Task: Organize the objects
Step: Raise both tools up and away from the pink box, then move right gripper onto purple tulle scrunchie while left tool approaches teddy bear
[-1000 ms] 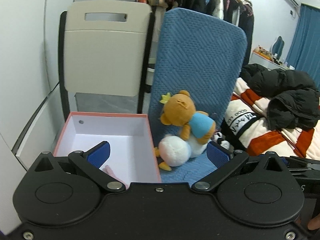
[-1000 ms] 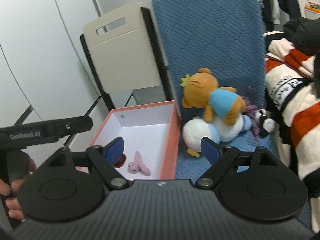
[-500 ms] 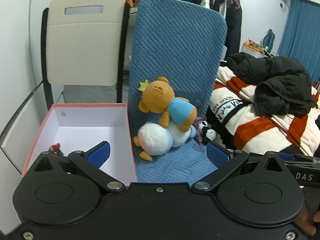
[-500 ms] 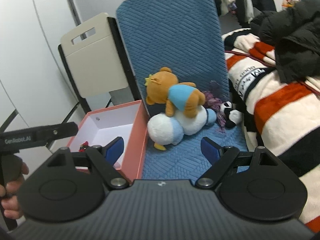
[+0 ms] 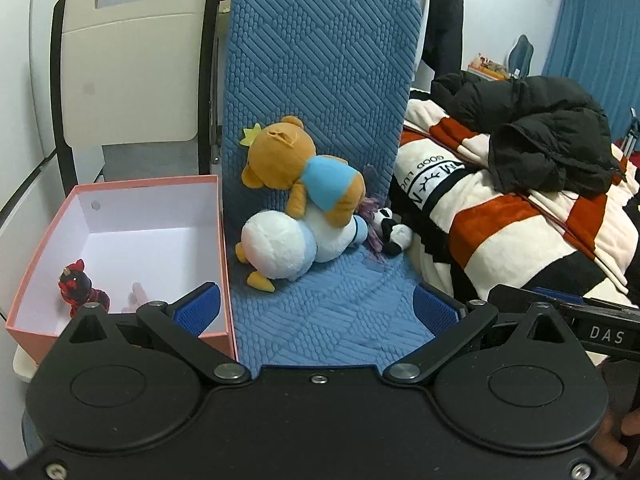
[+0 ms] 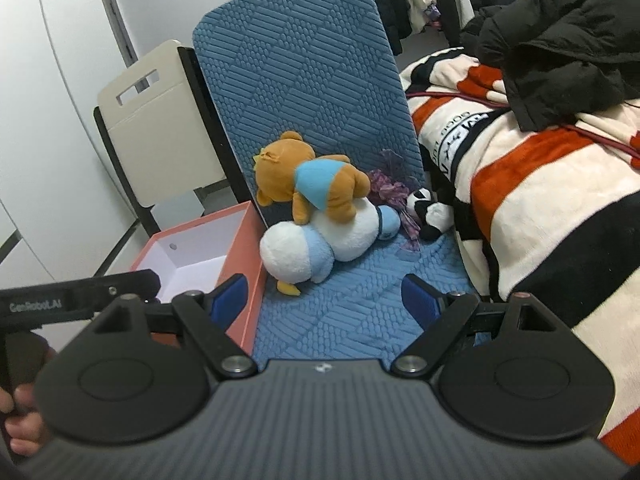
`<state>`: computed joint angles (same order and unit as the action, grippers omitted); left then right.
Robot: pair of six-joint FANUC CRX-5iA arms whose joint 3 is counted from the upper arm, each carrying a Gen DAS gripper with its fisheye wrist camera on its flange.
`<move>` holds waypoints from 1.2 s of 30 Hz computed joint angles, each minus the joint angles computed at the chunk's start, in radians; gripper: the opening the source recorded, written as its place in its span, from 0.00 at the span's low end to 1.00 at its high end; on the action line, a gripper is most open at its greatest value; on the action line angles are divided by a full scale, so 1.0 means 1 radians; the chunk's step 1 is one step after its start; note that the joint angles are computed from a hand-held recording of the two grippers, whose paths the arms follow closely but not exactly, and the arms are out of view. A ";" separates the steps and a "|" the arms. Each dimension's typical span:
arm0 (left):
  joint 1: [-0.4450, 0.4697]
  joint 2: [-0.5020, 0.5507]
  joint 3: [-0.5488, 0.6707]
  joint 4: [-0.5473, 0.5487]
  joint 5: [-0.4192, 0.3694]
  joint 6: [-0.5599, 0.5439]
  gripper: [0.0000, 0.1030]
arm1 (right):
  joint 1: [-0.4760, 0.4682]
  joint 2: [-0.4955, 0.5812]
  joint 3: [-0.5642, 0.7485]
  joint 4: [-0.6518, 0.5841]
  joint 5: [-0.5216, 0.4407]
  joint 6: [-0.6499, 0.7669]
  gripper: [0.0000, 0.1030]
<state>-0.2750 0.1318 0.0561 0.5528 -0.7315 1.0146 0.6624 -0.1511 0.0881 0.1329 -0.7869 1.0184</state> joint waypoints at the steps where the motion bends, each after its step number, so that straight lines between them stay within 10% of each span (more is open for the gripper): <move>1: -0.003 0.002 0.002 -0.002 -0.001 0.000 1.00 | -0.003 -0.002 -0.002 -0.005 0.002 0.003 0.83; 36: -0.123 0.318 0.410 -0.170 -0.002 0.182 0.99 | -0.151 0.243 0.149 -0.156 0.099 0.008 0.83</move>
<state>-0.3982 0.4502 0.4658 0.3829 -0.7337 1.1970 0.5118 0.0918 0.2369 -0.0232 -0.6882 1.0265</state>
